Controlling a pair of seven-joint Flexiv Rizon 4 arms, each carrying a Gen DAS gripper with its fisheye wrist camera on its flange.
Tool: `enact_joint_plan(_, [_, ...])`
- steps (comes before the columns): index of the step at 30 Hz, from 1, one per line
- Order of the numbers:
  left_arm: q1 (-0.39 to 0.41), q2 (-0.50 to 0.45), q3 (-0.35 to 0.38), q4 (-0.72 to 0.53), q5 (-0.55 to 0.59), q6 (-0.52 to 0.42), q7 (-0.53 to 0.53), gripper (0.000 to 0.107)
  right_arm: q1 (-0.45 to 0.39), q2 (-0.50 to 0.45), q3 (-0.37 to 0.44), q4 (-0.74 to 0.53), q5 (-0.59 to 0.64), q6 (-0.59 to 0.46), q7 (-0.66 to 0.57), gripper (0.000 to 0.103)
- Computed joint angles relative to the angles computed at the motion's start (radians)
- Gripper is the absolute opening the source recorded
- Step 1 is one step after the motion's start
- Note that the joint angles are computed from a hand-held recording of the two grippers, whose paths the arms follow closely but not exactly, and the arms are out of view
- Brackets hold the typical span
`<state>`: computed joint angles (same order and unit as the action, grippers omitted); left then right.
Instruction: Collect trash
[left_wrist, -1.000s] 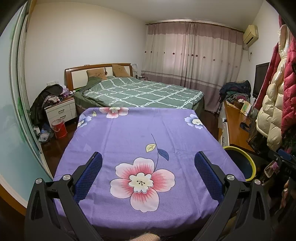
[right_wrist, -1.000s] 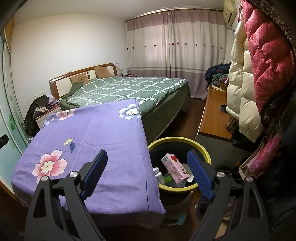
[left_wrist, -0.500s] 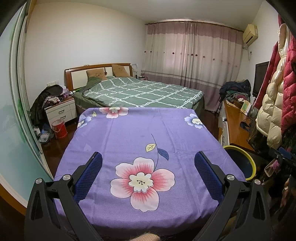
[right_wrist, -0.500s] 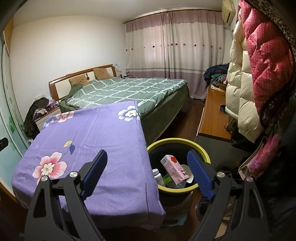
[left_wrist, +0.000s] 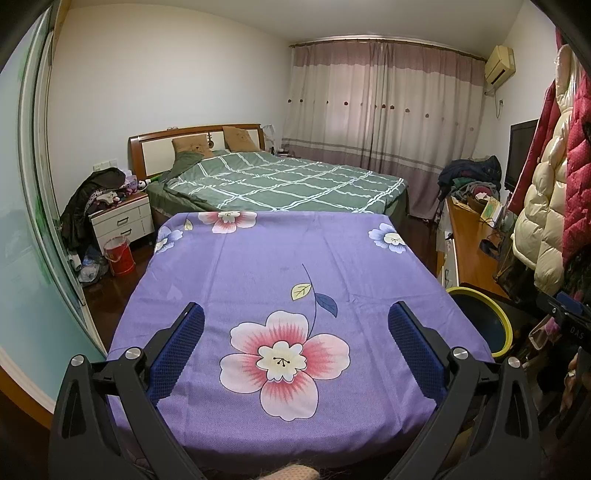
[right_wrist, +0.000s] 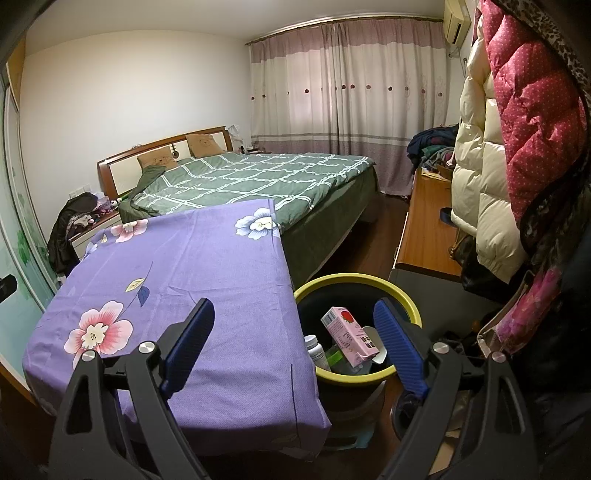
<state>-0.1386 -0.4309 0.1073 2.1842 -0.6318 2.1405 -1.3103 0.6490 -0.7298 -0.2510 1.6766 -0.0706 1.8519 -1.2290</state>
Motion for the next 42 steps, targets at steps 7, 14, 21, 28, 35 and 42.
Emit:
enact_joint_plan(7, [-0.005,-0.005,0.002,-0.001,-0.008,0.003,0.002,0.098,0.000,0.000,0.000,0.001,0.002,0.001,-0.002,0.084])
enact_joint_plan(14, [0.012,-0.008,-0.006,-0.002,0.014,-0.002,-0.021,0.098,0.000,0.001,0.001,0.000,0.001,-0.001,-0.002,0.084])
enact_joint_plan(21, [0.006,-0.012,0.001,-0.003,0.015,0.001,-0.024,0.098,-0.002,0.001,0.003,0.000,-0.001,-0.001,-0.002,0.084])
enact_joint_plan(28, [-0.004,-0.015,0.004,-0.006,0.001,0.003,-0.014,0.098,-0.002,0.001,0.004,0.001,-0.002,-0.003,-0.001,0.084])
enact_joint_plan(35, [0.001,-0.013,0.001,-0.005,0.005,0.003,-0.017,0.098,-0.001,0.002,0.003,0.001,-0.002,-0.005,0.000,0.084])
enact_joint_plan(42, [-0.001,-0.014,0.002,-0.005,0.002,0.003,-0.015,0.098,-0.001,0.002,0.003,0.001,-0.004,-0.005,0.001,0.084])
